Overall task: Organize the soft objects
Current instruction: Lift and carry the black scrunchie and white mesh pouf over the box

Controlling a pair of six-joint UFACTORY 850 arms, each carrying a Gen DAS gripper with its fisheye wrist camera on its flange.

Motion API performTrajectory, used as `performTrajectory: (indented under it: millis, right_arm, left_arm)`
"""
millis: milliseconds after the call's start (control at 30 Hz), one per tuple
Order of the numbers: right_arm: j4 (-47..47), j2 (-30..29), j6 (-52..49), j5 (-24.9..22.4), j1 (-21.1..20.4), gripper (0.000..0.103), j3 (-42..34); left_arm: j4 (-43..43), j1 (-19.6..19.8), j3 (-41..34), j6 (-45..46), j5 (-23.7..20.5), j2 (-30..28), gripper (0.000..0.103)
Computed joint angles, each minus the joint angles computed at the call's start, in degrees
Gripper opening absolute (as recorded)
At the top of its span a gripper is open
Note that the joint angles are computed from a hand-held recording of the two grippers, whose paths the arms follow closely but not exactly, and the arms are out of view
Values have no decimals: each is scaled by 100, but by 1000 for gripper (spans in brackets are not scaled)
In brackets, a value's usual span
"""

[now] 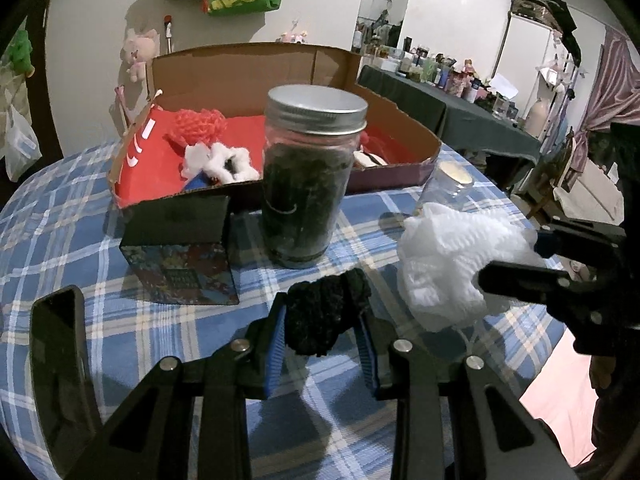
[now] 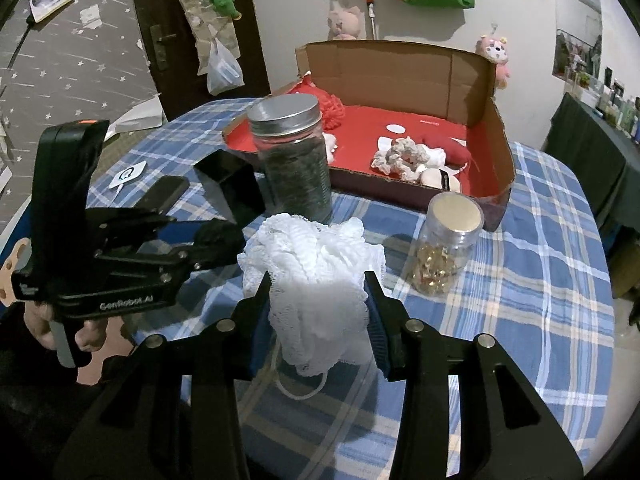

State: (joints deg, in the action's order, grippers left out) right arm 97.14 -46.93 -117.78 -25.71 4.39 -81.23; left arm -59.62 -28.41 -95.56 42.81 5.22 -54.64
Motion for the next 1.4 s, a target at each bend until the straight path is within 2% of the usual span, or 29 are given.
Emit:
performTrajectory:
  millis: [133,333,567,1000,1267,1400]
  right_arm:
    - [74,91,-105,-38,-24,39,139]
    - [61,119,-85,-21,-55,39,180]
    - [-49,108,32,22,-83,39,189]
    - [-23,105,194,204,-228,39,164]
    - [18,72,272,443,-344,39,97]
    - [367,67,55,630,-420,39,84]
  left_arm:
    - [377,2,39,-358,22,35,34]
    - [249,11,90,-245,71,82,34]
    - [514,67,246,-577,166,196,34]
    - [315,321,642,-695,490,461,34]
    - [-194,499,776,-310,675,551,34]
    - [-449,576,771,-73,726,560,34]
